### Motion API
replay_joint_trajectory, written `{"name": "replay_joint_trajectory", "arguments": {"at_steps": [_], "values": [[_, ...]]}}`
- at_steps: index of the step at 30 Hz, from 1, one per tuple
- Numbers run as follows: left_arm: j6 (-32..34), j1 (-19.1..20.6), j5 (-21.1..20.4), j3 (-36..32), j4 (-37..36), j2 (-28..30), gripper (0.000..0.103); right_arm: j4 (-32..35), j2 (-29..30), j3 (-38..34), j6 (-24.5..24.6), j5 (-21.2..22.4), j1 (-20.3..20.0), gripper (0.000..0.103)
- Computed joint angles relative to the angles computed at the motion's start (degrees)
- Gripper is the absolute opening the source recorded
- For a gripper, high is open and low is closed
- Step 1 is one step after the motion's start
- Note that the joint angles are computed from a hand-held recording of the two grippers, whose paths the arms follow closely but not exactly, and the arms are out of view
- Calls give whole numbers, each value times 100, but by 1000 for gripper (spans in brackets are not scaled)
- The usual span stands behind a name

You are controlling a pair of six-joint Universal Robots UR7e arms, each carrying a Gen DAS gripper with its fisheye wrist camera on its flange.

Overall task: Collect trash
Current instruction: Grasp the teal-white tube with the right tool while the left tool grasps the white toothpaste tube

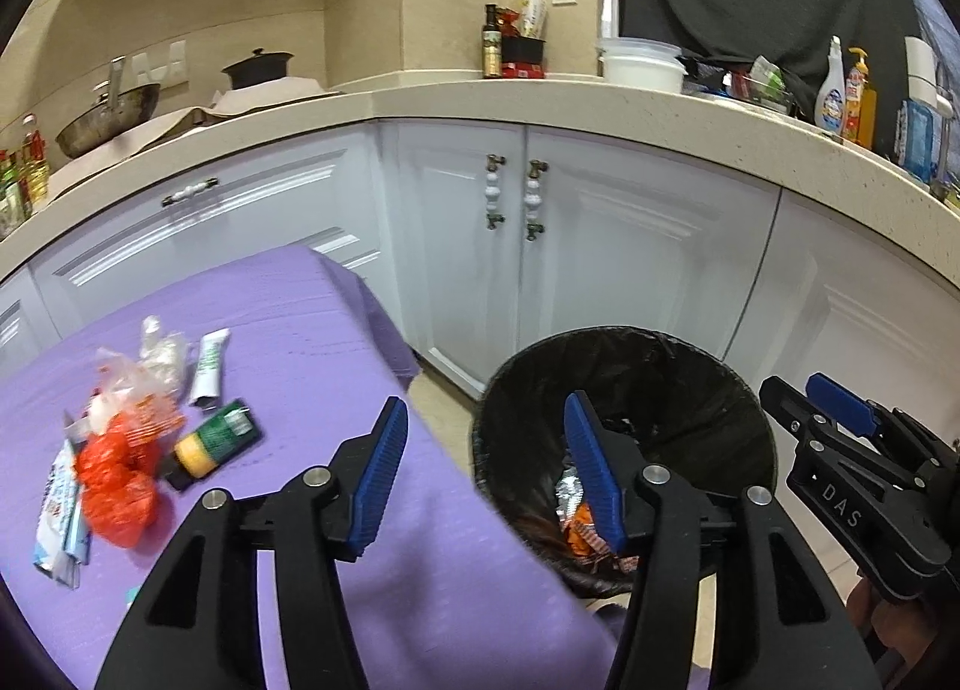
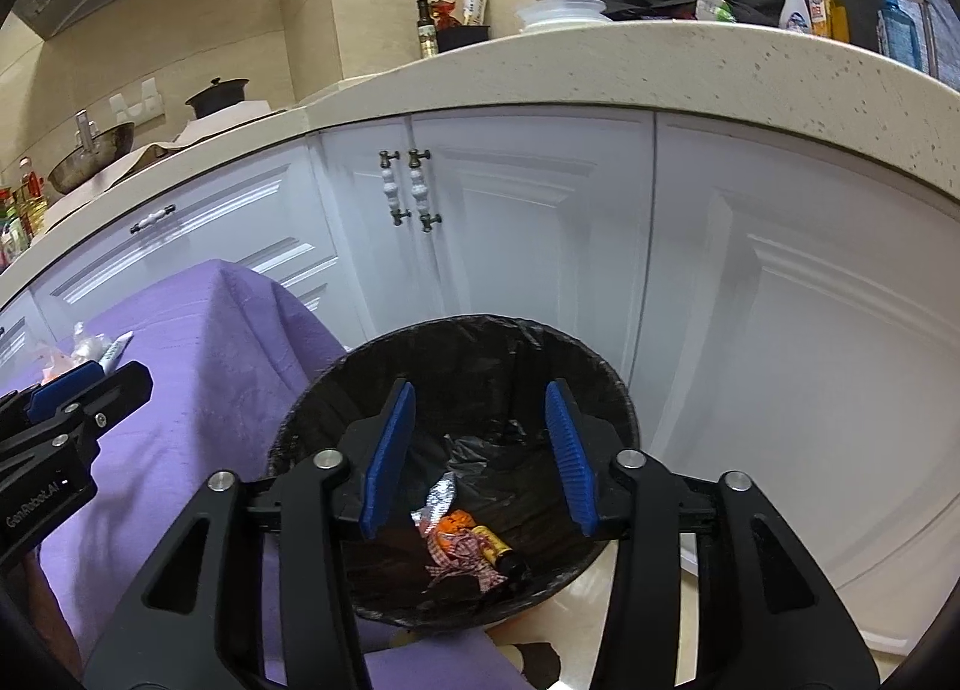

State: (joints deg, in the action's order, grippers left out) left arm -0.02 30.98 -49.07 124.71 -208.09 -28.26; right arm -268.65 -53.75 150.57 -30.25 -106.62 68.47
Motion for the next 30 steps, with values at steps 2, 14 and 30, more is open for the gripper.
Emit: {"name": "replay_joint_trajectory", "arguments": {"at_steps": [2,14,30], "values": [[-30,16,65,115,-35,-96,56,-41,87,-25,-3,-96,145,48],[-146,234,708,1051,-515,-798,58,53,1028,-379,-36,-657,1381,48],[-467,682,1744,2297,-898,-1765,58,917,2305,-1134,8,-1015,2923,48]]}}
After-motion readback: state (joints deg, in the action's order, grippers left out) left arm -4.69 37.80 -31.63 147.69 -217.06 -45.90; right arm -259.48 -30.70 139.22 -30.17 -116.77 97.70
